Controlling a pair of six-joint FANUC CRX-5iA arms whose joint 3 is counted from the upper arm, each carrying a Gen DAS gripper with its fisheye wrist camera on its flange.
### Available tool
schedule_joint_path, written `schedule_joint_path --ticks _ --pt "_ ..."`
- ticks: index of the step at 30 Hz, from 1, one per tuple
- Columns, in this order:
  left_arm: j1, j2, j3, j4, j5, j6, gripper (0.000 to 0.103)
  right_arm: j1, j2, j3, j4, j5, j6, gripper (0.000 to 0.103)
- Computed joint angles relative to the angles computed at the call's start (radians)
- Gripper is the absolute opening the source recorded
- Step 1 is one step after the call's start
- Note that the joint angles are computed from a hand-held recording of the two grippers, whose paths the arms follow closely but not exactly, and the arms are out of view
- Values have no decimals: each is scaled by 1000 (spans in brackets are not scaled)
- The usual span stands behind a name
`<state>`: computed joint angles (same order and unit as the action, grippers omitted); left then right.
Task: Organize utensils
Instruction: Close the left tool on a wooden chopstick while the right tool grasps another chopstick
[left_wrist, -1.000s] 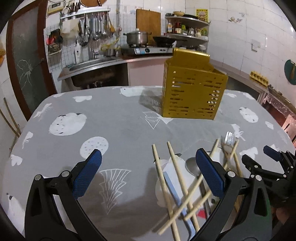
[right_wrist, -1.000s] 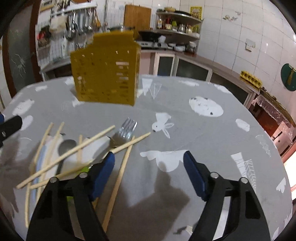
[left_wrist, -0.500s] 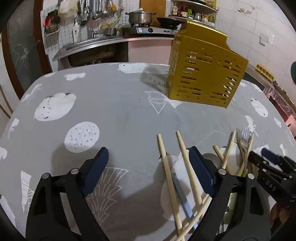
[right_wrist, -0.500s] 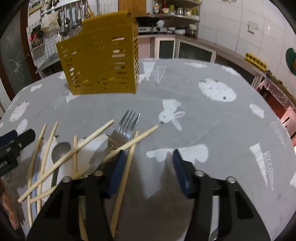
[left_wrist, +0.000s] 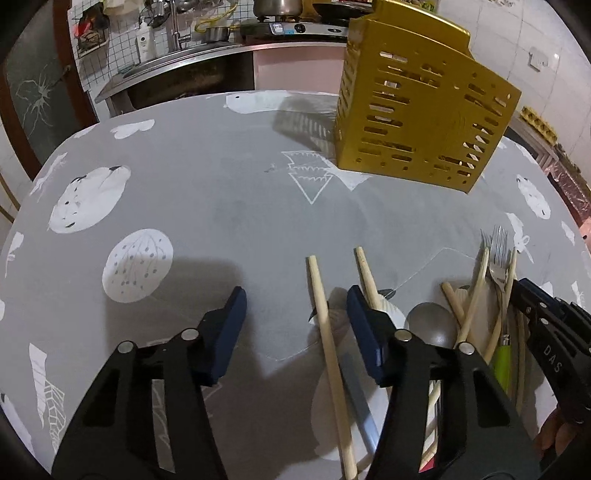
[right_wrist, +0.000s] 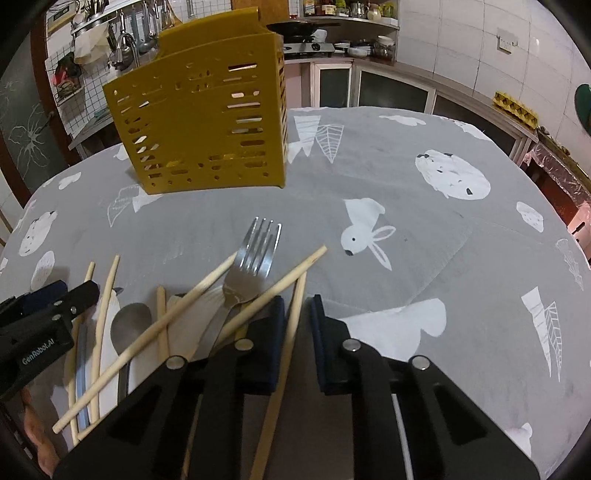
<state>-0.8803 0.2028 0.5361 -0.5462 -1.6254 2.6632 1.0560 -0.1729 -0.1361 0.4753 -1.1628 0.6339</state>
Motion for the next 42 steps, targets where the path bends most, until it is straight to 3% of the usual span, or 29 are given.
schedule_joint_path --ticks 8,13,26,36,42 --pt "1 46 61 4 -50 -58 41 -24 22 29 -28 5 15 14" --pt "9 21 28 16 -14 -14 30 -15 -3 -17 3 48 -32 11" --pt "36 -48 -69 31 91 22 7 -41 -17 -31 -17 102 5 7" --pt "16 -34 -45 -5 77 9 6 -73 -58 -63 8 159 -29 6" --pt "-46 -45 -10 -112 52 17 6 -68 -99 -103 70 211 -92 6"
